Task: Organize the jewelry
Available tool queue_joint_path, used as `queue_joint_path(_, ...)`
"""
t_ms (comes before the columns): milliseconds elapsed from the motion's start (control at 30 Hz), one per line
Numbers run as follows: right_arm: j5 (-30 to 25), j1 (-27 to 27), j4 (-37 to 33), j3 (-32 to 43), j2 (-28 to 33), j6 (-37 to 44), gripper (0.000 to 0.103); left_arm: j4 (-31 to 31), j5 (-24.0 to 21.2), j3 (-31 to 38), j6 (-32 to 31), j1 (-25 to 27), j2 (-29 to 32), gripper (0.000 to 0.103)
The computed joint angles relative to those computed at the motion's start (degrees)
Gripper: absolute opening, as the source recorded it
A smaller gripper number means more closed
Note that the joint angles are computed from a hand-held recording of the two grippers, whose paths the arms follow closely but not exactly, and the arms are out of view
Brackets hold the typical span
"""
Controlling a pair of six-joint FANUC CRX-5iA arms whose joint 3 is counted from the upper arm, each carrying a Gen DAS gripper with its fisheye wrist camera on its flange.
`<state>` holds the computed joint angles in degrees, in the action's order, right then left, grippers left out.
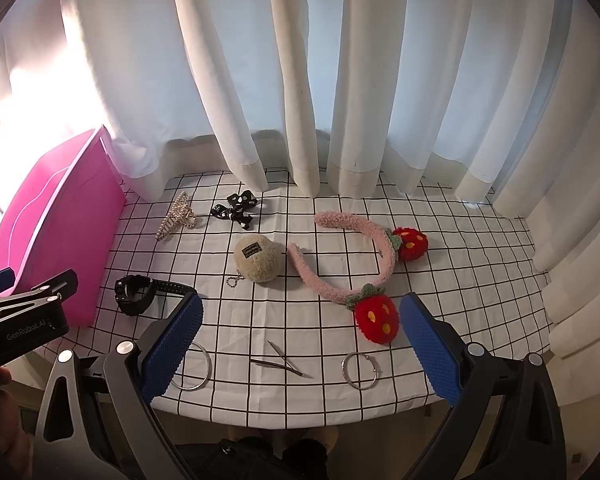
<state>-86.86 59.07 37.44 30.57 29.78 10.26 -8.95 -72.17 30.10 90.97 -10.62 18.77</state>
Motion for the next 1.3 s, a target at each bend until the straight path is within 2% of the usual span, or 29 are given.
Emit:
queue_joint_path(900,0.42,0.16,0.34,-0.79,-0.38,-0.94,0.094,0.66,-0.69,2.09,-1.14,0.70,1.16,0.097)
queue_joint_path(933,0.41,0.15,0.33,-0.76,-0.37,-0.95,0.094,0.25,-0.01,0.51,-0.54,0.28,0.12,0.097)
queue_joint_path(1300,0.51,0.22,0.40,-0.90,-0.50,-1.17,0.094,0.25,0.05,0.48,-0.50,0.29,0.09,0.097)
